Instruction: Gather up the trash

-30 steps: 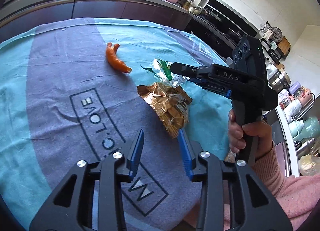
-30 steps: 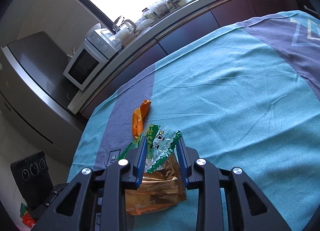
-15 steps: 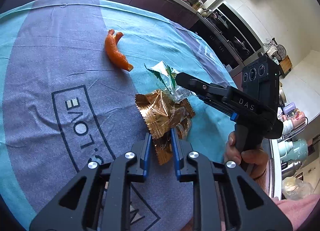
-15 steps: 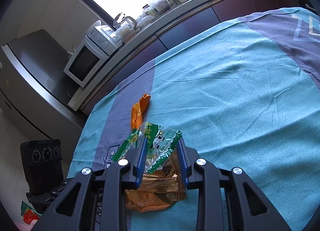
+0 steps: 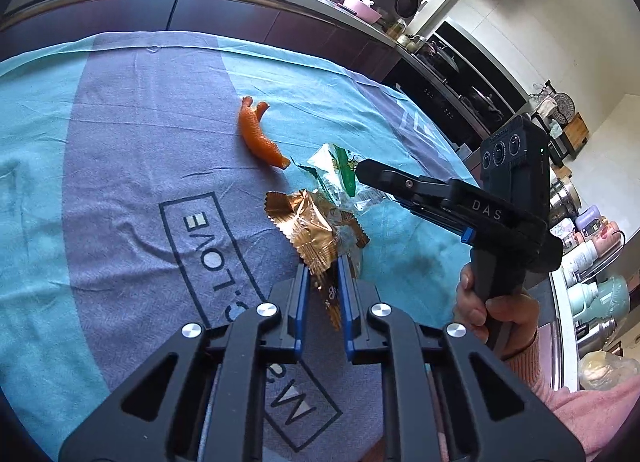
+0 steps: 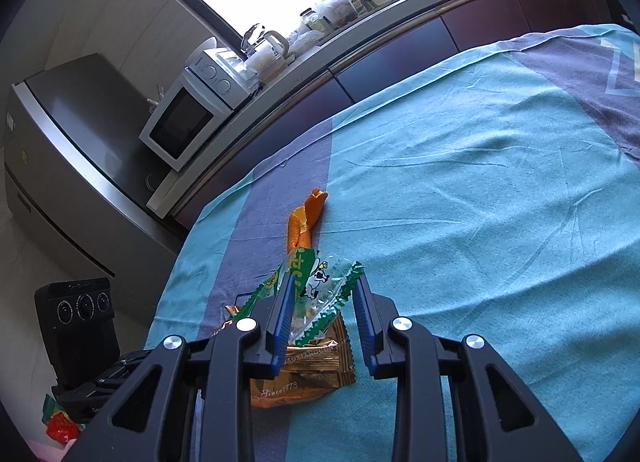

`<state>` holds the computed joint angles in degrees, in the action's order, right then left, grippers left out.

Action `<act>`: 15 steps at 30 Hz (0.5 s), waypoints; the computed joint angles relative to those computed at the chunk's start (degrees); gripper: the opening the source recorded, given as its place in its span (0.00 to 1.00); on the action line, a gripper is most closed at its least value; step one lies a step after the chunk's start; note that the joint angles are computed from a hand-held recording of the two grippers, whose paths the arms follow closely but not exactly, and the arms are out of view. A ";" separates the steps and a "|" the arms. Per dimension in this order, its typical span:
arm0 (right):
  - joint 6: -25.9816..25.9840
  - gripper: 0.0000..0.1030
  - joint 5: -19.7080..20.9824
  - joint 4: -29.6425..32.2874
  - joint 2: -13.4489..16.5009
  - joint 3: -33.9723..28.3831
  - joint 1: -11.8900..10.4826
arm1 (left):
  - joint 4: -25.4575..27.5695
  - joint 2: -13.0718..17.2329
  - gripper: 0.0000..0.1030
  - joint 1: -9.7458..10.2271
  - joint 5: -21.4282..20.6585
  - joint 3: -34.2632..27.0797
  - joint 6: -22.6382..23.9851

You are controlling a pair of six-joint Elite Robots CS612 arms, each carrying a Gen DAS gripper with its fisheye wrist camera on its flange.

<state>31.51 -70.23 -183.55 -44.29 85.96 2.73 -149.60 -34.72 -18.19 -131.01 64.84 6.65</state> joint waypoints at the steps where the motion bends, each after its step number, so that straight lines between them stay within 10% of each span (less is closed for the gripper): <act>1: -0.13 0.27 0.04 0.08 0.03 -0.11 0.06 | 0.04 -0.02 0.14 0.10 0.01 0.02 -0.10; 15: -0.37 0.27 1.91 -2.02 0.43 -1.27 0.33 | -8.08 -2.57 0.13 1.88 1.72 4.88 0.19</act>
<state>31.14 -68.32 -185.57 -43.86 84.70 3.06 -157.67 -37.29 -16.31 -129.29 69.71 6.84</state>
